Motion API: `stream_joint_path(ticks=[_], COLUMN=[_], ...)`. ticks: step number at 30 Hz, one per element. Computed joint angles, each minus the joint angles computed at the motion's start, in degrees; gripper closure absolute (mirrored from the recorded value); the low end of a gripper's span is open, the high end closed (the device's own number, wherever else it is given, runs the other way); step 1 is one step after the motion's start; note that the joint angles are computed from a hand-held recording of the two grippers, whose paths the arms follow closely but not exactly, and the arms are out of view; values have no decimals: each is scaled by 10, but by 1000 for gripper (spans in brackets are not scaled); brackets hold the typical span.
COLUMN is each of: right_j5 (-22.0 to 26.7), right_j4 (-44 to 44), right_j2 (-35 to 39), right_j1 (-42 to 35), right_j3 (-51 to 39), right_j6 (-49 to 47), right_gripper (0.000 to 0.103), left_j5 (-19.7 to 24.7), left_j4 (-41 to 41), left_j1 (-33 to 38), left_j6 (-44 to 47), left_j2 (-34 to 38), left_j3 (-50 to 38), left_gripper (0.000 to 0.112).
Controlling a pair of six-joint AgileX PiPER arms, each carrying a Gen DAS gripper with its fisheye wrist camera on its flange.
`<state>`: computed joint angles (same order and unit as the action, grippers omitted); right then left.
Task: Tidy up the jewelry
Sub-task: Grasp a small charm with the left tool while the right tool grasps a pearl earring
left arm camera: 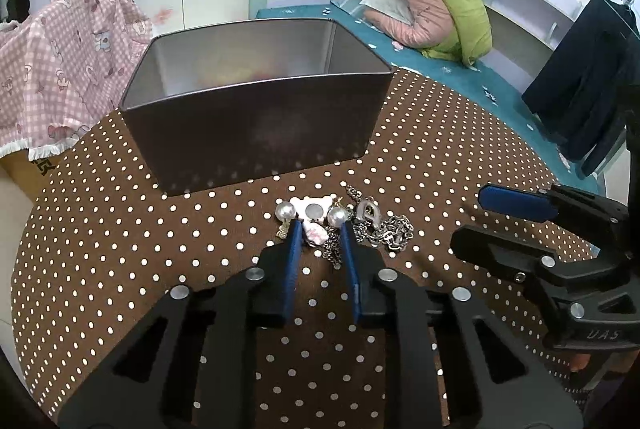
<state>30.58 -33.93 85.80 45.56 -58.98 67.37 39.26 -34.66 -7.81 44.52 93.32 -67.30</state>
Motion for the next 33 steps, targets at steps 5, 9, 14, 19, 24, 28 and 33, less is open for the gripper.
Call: stream_joint_path(ticks=[5, 9, 14, 19, 24, 28, 33], right_j5=[2, 9, 18, 28, 31, 32, 58], right_j4=[8, 5, 2, 1, -2, 23, 55], right_j2=[2, 2, 0, 15, 54, 99, 175], right_j1=[1, 6, 11, 22, 34, 38, 37], right_j3=[-3, -5, -10, -34, -84, -139, -227], right_j6=[-7, -5, -8, -18, -45, -106, -192], right_gripper=[48, 48, 47, 47, 48, 54, 64], left_j5=[27, 39, 74, 120, 143, 151, 166], left_j4=[-19, -30, -75, -109, -122, -120, -125], left_j1=[16, 28, 76, 146, 199, 223, 239], left_j6=[15, 28, 90, 141, 157, 156, 158], left_j2=[11, -1, -43, -75, -86, -83, -75], left_j3=[-14, -7, 18, 36, 45, 43, 35], left_gripper=[98, 99, 99, 99, 99, 99, 99])
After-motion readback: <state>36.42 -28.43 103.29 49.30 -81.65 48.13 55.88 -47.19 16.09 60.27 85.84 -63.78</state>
